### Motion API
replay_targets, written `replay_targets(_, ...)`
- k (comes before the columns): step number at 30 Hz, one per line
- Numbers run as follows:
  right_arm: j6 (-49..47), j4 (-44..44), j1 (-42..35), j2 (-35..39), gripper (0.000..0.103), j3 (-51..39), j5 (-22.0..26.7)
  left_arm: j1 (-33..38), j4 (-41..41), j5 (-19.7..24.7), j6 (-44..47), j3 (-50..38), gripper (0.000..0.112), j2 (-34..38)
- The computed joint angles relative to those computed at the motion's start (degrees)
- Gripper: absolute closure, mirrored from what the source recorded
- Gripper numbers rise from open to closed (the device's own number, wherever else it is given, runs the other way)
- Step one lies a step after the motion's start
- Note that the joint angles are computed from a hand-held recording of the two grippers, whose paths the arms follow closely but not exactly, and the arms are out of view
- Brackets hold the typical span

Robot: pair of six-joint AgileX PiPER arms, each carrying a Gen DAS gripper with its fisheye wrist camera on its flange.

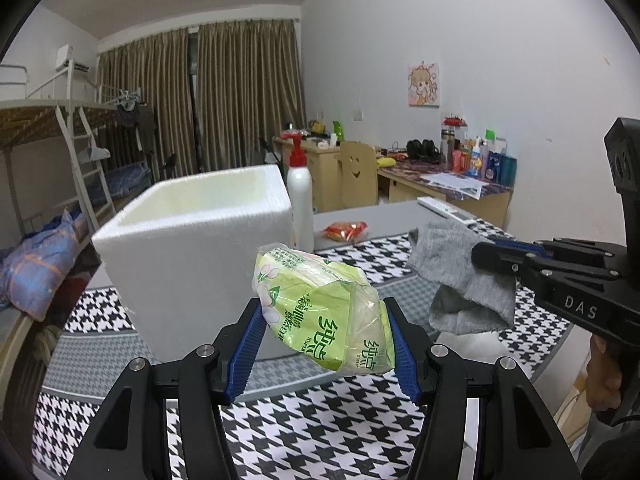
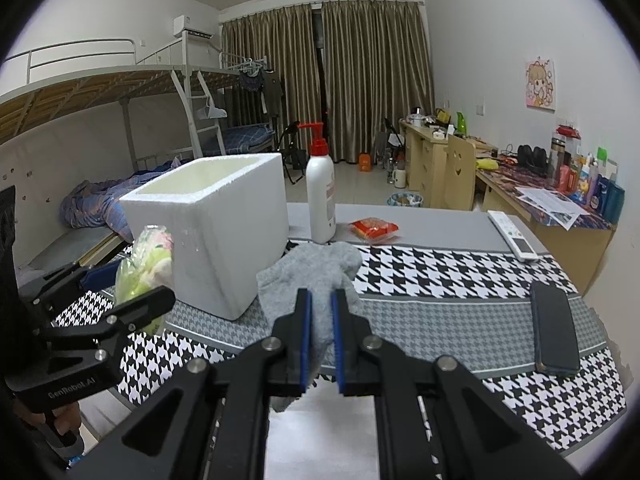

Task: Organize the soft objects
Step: 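Lift and carry the green packet and grey cloth over the white foam box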

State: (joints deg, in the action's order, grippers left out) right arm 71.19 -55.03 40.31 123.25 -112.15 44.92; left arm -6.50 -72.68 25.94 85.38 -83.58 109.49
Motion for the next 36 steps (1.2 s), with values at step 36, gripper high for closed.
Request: replay_targets(36,-8.6,0.4,0.0,5.7,0.090,-16.1,4.2,2.0,-2.7,2.1,1.1,-8.3,0.052,0.9)
